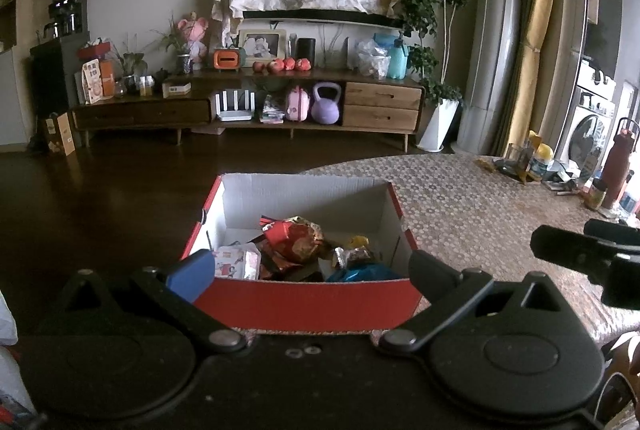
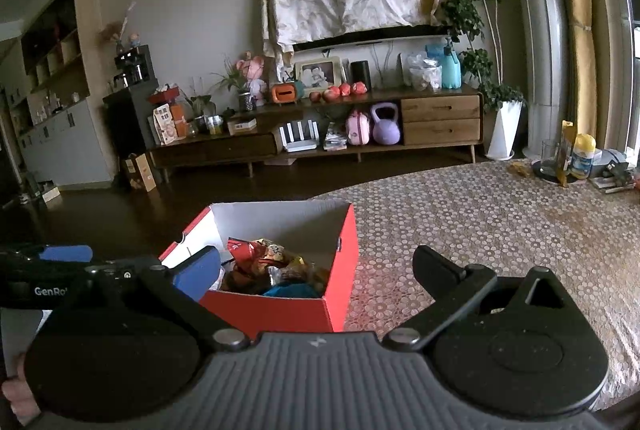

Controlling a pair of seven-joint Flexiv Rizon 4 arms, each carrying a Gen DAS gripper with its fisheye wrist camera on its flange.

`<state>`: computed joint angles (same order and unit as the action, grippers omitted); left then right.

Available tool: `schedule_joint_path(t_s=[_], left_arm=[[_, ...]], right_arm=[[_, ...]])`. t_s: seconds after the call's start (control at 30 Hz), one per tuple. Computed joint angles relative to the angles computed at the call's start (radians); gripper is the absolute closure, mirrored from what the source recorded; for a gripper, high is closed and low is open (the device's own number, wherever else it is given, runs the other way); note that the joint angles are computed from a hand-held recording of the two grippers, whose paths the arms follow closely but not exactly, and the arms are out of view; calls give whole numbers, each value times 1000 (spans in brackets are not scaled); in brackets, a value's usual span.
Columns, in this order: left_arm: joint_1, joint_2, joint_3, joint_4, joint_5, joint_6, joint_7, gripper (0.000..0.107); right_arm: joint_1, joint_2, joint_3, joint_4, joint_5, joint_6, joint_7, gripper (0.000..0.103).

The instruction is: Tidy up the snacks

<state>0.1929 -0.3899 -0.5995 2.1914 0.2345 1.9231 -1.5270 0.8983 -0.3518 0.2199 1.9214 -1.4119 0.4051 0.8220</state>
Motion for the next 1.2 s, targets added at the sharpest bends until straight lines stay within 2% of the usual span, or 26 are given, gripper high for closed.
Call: schedule_joint_path(t_s=[0.13,0.23,0.37,0.53,1.03,1.2], left_arm=[[29,11,-35,-1,-7,-25,3,4],[22,13,-32,-3,-16,-21,9,4],[24,24,-35,-2,-25,-21,5,4],[64,31,-75,1,-25,-33,-1,4],[36,45,-53,5,-71,-61,16,4],[46,57,-68,25,-79,-54,16,4]], right_arm=[[4,-6,-2,-12,-2,-4,-11,0],[5,-13,-5,-24,-3,2,-22,0],[0,-20,-10,-38,3,24,-44,0],[-11,-14,-14,-35,-1,71,-32,0],[-16,-9,-17,-27,-13,103,1,0],[-13,-4,-12,-23,-9,96,9,0]])
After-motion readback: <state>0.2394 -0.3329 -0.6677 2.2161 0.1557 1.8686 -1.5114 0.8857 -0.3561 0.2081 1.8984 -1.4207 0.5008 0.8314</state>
